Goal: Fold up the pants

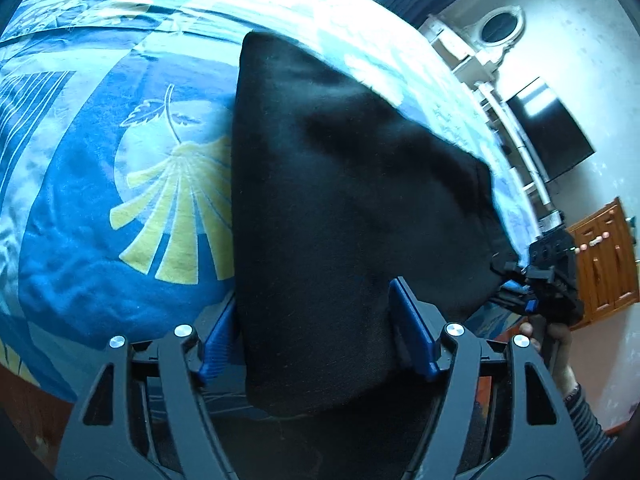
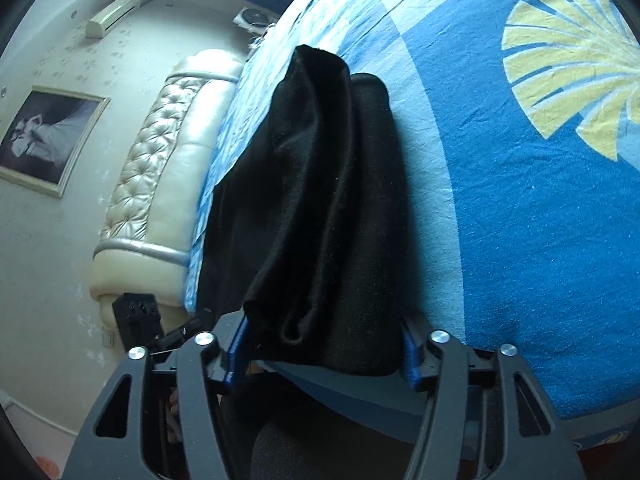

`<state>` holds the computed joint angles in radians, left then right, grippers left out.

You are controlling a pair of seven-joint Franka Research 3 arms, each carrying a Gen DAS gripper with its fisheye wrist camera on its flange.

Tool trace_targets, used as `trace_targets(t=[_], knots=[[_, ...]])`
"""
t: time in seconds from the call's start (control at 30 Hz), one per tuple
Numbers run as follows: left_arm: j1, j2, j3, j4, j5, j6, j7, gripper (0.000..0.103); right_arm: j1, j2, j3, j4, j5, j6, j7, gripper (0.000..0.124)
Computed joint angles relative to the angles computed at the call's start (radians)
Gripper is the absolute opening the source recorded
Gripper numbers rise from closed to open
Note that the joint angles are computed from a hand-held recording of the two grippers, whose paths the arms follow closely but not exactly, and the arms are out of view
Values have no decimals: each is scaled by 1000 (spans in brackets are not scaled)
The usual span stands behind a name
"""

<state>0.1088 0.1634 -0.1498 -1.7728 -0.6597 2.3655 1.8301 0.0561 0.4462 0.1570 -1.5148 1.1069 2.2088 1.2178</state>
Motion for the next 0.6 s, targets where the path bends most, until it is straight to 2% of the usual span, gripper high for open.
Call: trace_targets(t=[0.17, 0.3, 0.47, 0.6], knots=[[35, -9, 2, 2, -151, -4, 99, 84, -26, -15, -8, -8, 27, -29, -12, 71], [49, 55, 8, 82, -181, -36, 75, 86, -23, 19, -17, 44, 15, 7, 15, 74], [76, 197, -14, 239, -121, -64, -28, 86, -11, 153, 0, 233, -53, 29, 93, 74], [116, 294, -58, 349, -108, -93, -68, 86, -5, 312, 35, 457, -124, 2, 183, 74]])
